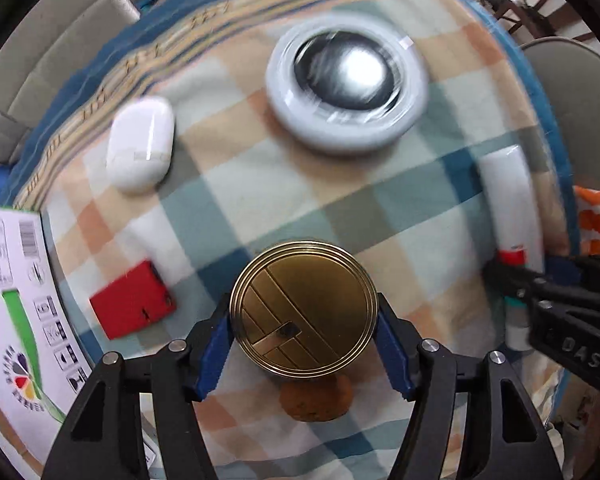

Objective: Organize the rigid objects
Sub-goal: 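Grasp the gold round tin with the left tool while the right tool grasps the spray bottle, then place the gold tin and spray bottle into the box beside the jars, open both tools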

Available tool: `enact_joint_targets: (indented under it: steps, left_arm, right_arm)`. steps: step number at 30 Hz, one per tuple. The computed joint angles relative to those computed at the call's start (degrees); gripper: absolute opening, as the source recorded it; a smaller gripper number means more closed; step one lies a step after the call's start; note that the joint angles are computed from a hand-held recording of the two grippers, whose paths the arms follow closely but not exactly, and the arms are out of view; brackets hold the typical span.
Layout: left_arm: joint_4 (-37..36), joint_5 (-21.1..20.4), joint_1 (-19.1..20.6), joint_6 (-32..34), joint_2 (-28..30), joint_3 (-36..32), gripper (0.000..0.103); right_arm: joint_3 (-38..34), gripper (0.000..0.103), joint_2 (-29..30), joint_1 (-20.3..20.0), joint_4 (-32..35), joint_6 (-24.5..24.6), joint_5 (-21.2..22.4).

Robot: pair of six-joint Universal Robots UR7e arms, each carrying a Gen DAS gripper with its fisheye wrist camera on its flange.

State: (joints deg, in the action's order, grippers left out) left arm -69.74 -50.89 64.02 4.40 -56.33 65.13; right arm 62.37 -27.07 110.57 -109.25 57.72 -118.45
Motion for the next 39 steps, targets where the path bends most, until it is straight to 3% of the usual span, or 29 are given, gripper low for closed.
enact_joint_targets:
  steps: [3,4,6,8,9,10,14,18,23,30,36,39]
  left_arm:
    - [-3.8,0.0,0.4,0.3,-1.1,2.6,0.066]
    - [-4.2,0.0,0.4,0.1,-1.4,3.3,0.065]
    - [-5.2,-0.2,0.2,-0.6,-1.9,4.1,0.063]
    - [-4.3,-1.0,0.9,-1.0,-0.4,1.1,0.063]
    - [-4.0,-1.0,1.0,-1.2,-0.3,0.7,0.063]
    - [-3.7,-0.7,1.1,-0.9,0.0,-0.2,0.063]
    - [-3.8,-0.7,0.9,0.8,-0.2,-1.7,0.063]
    - [-2.7,-1.7,0.2,1.3,-0.2,-4.3,0.063]
    - [-2.6,-3.7,-1.5,1.7,-3.1,-3.7,0.063]
    - [-0.6,-6.8,-2.1,2.8,-3.8,-10.1,0.063]
    - [2.3,-8.9,-2.5,3.0,-1.1,-21.7,0.063]
    - [3.8,-8.5,-1.9,3.3,0.4,-28.3,0.063]
  right_arm:
    - [-2.3,0.047,1.5,-0.3,1.7,1.0,0.3]
    - [-3.9,0.055,2.3,-0.5,3.2,0.5,1.2]
    - [-8.8,0.060,4.8,-0.4,8.5,0.1,0.7]
    - [-10.9,0.055,5.8,0.0,11.4,1.0,-0.6]
    - [-13.1,0.040,7.0,0.4,14.2,1.6,-2.1]
    - [-13.5,0.037,7.2,0.9,14.6,1.6,-3.4]
    - [-9.6,0.035,5.5,2.0,10.6,2.9,-4.0]
    - [-1.2,0.035,1.1,3.6,2.3,3.4,-2.7]
    - [0.8,0.035,-0.6,6.0,-0.1,3.7,-3.3]
    - [3.2,0.035,-5.0,9.6,-1.8,2.6,-4.5]
    - [-4.8,0.035,-2.7,12.5,-1.3,0.6,-2.9]
    - [-15.5,0.035,3.3,13.7,2.2,-1.4,-2.7]
